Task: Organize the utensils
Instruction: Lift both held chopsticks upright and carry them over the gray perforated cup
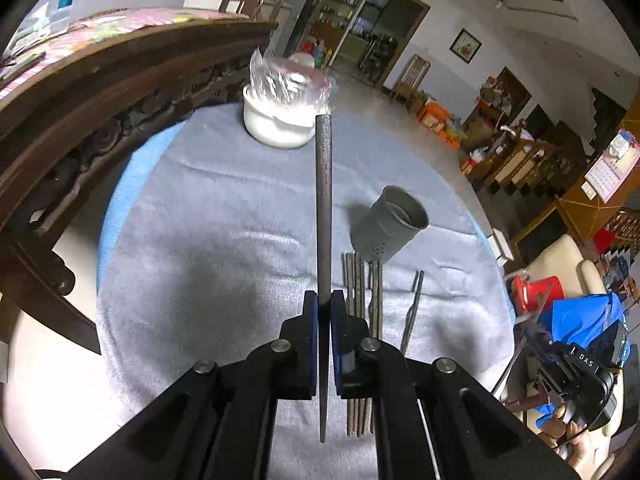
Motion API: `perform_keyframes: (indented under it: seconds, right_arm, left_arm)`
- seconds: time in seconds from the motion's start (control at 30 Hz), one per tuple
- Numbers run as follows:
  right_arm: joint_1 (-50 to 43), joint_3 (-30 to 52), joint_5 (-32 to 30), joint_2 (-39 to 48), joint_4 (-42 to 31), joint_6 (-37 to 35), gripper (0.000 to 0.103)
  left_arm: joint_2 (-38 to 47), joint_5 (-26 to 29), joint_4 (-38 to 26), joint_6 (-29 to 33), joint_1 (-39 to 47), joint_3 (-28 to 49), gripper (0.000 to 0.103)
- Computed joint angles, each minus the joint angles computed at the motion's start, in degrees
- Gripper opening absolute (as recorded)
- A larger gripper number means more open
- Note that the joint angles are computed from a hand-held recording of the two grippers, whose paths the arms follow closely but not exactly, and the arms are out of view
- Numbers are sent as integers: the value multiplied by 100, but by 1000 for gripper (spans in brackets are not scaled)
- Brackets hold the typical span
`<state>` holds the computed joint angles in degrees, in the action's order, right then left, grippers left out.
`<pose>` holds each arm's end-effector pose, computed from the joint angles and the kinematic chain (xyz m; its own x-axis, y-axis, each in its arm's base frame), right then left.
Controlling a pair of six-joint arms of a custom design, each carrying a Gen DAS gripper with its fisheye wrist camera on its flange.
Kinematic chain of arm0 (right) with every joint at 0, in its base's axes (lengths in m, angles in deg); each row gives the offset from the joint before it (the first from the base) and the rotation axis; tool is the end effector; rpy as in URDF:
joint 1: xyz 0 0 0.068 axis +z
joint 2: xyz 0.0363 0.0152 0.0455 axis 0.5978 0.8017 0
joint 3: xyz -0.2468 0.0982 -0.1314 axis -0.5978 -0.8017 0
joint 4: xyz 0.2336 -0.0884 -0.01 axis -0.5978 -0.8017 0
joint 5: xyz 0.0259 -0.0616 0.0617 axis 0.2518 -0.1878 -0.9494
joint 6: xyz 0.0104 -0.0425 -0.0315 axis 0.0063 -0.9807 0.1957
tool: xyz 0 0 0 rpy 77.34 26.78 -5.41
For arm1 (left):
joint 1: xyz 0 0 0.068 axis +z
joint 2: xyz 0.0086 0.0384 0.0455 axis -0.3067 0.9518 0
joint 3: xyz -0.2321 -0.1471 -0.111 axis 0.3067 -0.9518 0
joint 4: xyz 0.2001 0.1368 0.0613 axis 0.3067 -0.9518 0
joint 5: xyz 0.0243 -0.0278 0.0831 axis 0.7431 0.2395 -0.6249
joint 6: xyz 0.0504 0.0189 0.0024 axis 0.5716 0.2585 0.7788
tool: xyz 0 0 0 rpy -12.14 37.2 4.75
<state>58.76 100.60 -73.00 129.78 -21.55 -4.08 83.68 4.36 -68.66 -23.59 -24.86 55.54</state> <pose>0.3458 0.1541 0.2115 -0.7996 0.3741 -0.4699 -0.1117 0.6761 0.7283 0.1896 -0.0234 0.2321 -0.6568 -0.4831 -0.5790 -0.2919 0.8708 -0.3955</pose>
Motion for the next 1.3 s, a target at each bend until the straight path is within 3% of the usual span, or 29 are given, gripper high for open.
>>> perform_keyframes:
  seconds: [0.33,0.6,1.07,1.3]
  right_arm:
    - [13,-43,93,-267,41,57,7]
    - [7,670,23,227,-273,-69,7]
    - [79,4044,196,1755,-1402,-337,7]
    - [245,5830,912,2713,-2027,-582,7]
  left_arm:
    - [-678,-4,-204,165,213,-69,6]
    - [85,164,428,278,258,94,6]
    - [1813,54,1572,435,301,1788,6]
    - [2642,-327,2311,319,193,2311,6]
